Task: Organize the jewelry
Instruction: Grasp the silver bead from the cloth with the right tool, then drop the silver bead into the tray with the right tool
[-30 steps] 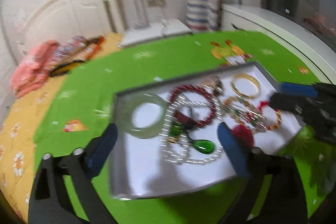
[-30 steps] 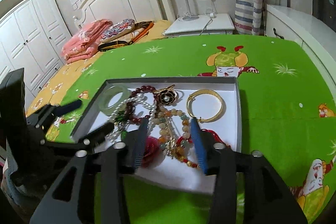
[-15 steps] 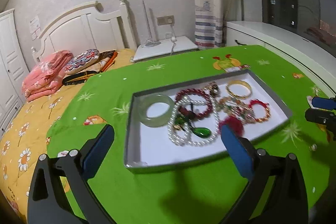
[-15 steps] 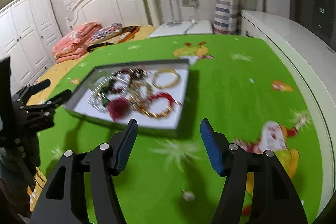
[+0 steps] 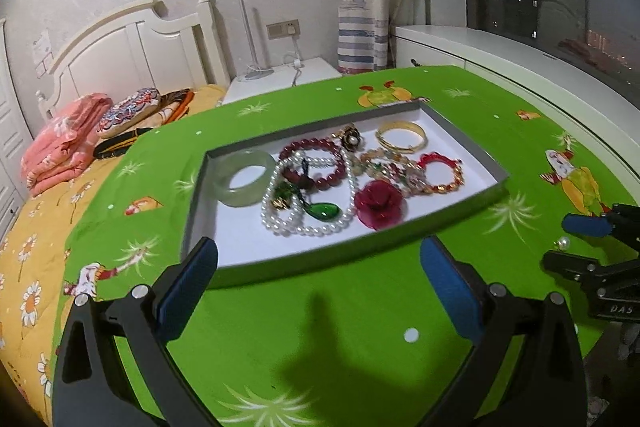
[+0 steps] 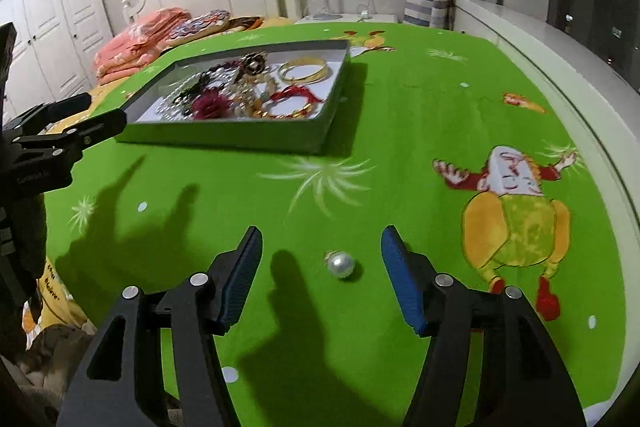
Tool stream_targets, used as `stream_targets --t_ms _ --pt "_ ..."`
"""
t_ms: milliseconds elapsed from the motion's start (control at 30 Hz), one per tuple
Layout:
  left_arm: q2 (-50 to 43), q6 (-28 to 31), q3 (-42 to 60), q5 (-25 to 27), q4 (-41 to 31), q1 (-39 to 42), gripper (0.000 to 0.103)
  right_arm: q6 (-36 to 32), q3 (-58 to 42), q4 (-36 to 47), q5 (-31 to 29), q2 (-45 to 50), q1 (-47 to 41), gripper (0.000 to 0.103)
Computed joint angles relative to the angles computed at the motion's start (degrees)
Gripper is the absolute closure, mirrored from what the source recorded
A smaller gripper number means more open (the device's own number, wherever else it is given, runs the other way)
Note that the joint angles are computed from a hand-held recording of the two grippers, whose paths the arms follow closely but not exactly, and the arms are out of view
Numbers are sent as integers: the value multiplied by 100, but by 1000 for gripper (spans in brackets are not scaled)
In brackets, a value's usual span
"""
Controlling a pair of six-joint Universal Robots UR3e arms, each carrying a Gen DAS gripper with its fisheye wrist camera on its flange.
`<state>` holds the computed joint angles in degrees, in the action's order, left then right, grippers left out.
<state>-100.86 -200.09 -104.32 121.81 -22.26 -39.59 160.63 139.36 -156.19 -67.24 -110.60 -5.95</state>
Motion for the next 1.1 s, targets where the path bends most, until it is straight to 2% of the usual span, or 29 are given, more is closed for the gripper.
stream_targets --t_ms 267,300,467,700,867,1100 --pt "53 -49 -188 -314 19 177 5 -289 226 -201 -100 -123 21 65" --pt "70 -54 -213 -345 26 202 5 -289 269 -252 -135 -153 25 71" --pt "164 -69 -327 -416 98 256 5 -309 430 -253 -161 -369 -30 88" --pt "372 -68 -449 -404 121 277 5 -61 158 -443 -261 -172 236 88" --pt "529 -132 -598 -432 124 369 5 364 -926 -886 -593 861 949 88" --pt "690 -102 -843 -436 236 447 5 826 -2367 -956 -1024 2316 1549 88"
